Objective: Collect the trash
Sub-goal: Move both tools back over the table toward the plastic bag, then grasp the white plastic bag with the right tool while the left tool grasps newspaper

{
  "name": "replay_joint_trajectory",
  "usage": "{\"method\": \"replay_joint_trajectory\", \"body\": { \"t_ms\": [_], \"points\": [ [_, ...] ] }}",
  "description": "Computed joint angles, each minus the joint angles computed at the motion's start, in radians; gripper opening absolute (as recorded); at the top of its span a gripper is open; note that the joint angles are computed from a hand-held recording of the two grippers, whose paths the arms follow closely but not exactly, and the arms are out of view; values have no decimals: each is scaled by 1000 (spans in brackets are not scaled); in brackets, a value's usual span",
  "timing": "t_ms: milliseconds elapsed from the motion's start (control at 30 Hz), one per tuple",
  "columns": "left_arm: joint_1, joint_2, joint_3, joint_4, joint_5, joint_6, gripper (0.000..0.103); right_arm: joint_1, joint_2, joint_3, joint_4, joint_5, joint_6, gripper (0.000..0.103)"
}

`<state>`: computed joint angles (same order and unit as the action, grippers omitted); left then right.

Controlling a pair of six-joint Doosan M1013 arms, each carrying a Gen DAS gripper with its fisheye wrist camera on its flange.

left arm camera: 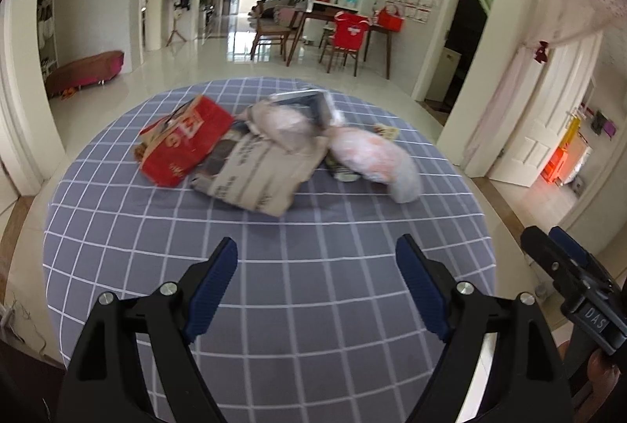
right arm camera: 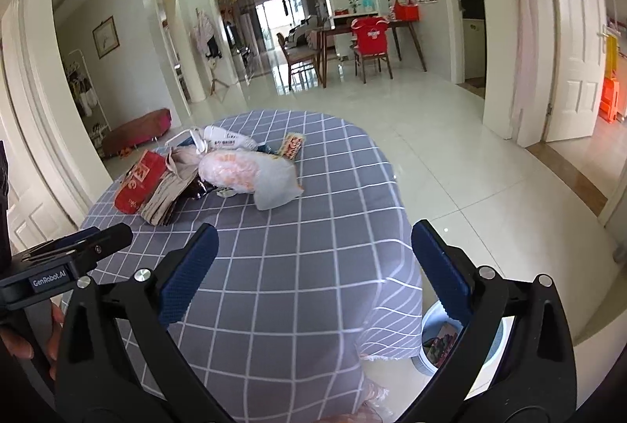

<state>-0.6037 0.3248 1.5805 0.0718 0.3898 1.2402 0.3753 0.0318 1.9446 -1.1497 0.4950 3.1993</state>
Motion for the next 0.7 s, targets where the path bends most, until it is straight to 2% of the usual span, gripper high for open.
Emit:
{"method": "replay_joint_trajectory", "body": {
  "t_ms": [200,333,433,567,700],
  "points": [
    [27,32,-30,-50,30,31,81,-9,50,-48,87,-6,-128,97],
    [34,50,-53,-30,42,28,81,-28,86,-85,156,-23,-233,97],
    [32,71,-84,20,54,32,81,-37,120,-127,220,-17,-336,97],
    [18,115,-149,132,122,29,81,-51,158,-174,278,-22,-444,97],
    [6,157,-202,193,178,63,81,-66,211,-240,395,-19,-673,97]
  ]
}}
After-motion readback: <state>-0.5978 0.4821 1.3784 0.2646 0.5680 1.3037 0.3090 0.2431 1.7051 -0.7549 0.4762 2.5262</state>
